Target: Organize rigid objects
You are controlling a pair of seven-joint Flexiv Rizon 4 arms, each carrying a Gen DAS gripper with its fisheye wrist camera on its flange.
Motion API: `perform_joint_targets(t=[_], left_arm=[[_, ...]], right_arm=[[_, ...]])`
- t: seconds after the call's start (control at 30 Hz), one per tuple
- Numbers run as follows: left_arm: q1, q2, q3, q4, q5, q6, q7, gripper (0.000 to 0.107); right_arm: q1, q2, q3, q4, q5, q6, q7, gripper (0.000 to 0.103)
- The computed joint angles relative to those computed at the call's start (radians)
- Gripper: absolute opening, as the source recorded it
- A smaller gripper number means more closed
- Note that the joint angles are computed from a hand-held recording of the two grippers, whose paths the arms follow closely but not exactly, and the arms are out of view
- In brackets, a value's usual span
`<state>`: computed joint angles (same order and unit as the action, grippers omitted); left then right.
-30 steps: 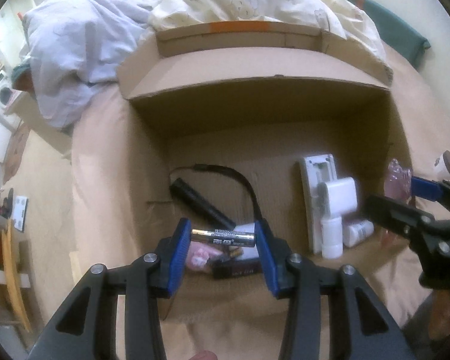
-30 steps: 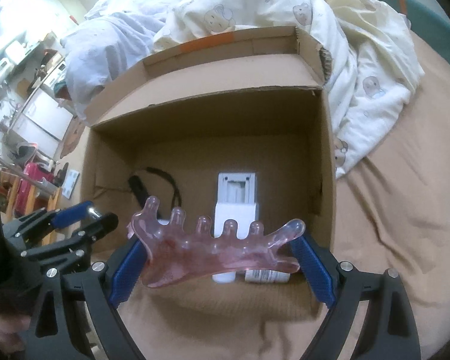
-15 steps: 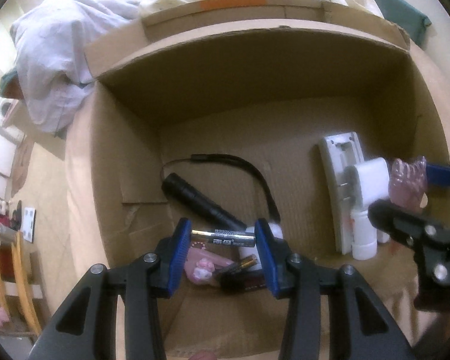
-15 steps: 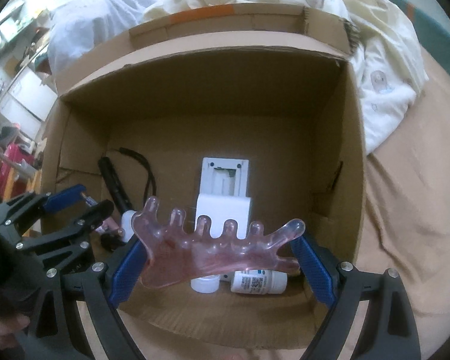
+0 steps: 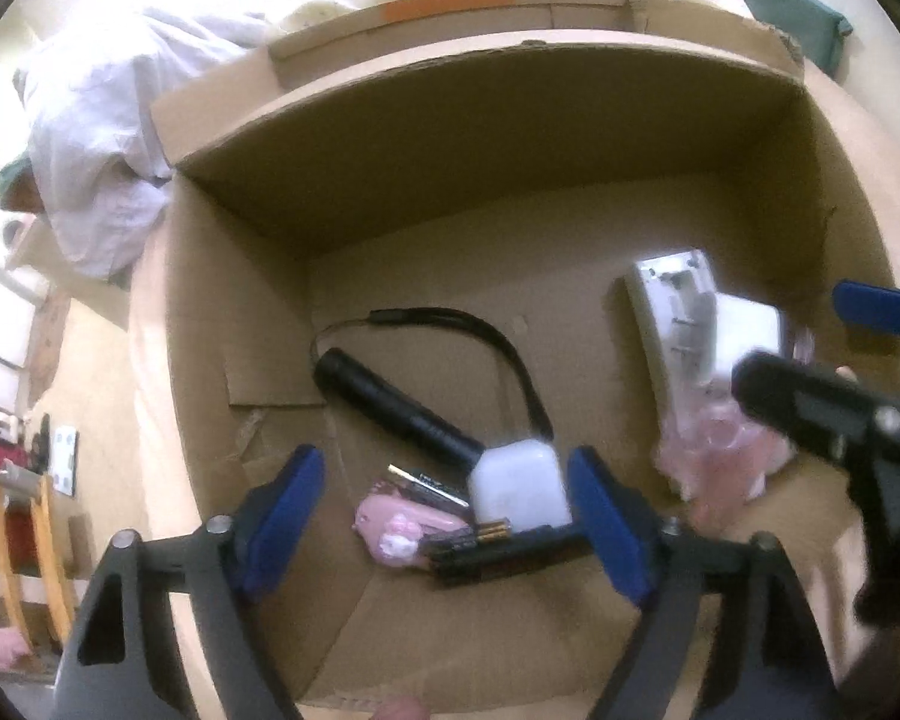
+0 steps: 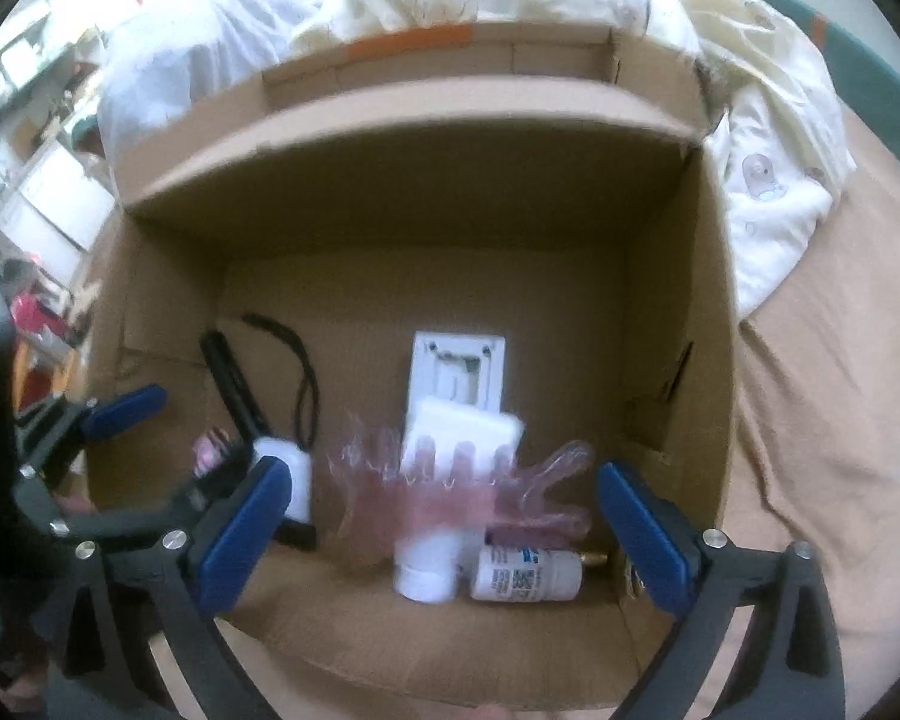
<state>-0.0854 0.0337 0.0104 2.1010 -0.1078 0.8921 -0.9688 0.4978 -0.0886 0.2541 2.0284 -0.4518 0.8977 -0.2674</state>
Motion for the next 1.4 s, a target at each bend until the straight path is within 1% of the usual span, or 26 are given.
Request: perform_joint_targets(t=[0.1, 0.23, 0.3, 0.4, 0.5, 0.6, 0.67, 0.77, 0.87, 0.93, 1.1, 1.17, 1.27, 1.33, 1.4], left_arm=[[0.0, 0.01, 0.004, -0.005, -0.06, -0.038, 0.01, 0.094], [0.002, 0.039, 0.013, -0.009, -0.137, -0.081, 0.016, 0.102], [0.005, 0.06, 0.022, -0.004, -0.167, -0.083, 0.02, 0.102], [0.019, 0.086, 0.041, 0.003, -0.215, -0.068, 0.021, 0.102], [0.045, 0.113, 0.058, -0.011, -0.216, -0.106, -0.009, 0.102], [0.061, 0.136, 0.068, -0.016, -0.206, -0.111, -0.006, 0.102], [0.066, 0.172, 0.082, 0.001, -0.211, -0.094, 0.01, 0.102], [0.07, 0.212, 0.094, 0.024, -0.221, -0.069, 0.023, 0.102], [0.065, 0.26, 0.117, 0.056, -0.259, -0.075, 0.055, 0.102], [0.071, 0.292, 0.123, 0.075, -0.252, -0.079, 0.061, 0.102], [0.075, 0.355, 0.138, 0.123, -0.242, -0.092, 0.078, 0.102], [0.076, 0.372, 0.14, 0.143, -0.239, -0.085, 0.085, 0.102], [0.074, 0.389, 0.144, 0.183, -0.238, -0.061, 0.093, 0.102], [0.085, 0.388, 0.138, 0.191, -0.219, -0.071, 0.077, 0.102], [0.09, 0.383, 0.14, 0.193, -0.22, -0.087, 0.062, 0.102]], right_arm=[[-0.007, 0.018, -0.007, 0.021, -0.039, 0.028, 0.042, 0.103], [-0.021, 0.039, -0.012, 0.042, -0.085, 0.06, 0.099, 0.103], [-0.029, 0.054, -0.012, 0.055, -0.116, 0.08, 0.13, 0.103], [-0.04, 0.088, -0.005, 0.075, -0.191, 0.082, 0.188, 0.103], [-0.046, 0.111, 0.009, 0.081, -0.236, 0.063, 0.235, 0.103], [-0.045, 0.131, 0.026, 0.087, -0.235, 0.05, 0.26, 0.103], [-0.042, 0.147, 0.037, 0.087, -0.224, 0.042, 0.262, 0.103], [-0.032, 0.171, 0.058, 0.075, -0.237, -0.009, 0.264, 0.103], [-0.023, 0.201, 0.08, 0.08, -0.251, -0.027, 0.288, 0.103], [-0.019, 0.221, 0.094, 0.089, -0.257, -0.031, 0.309, 0.103], [0.003, 0.26, 0.138, 0.095, -0.273, -0.117, 0.338, 0.103], [0.013, 0.272, 0.15, 0.105, -0.266, -0.127, 0.358, 0.103], [0.02, 0.278, 0.158, 0.13, -0.271, -0.107, 0.381, 0.103], [0.026, 0.278, 0.166, 0.141, -0.268, -0.122, 0.406, 0.103], [0.03, 0.273, 0.168, 0.155, -0.27, -0.117, 0.435, 0.103]])
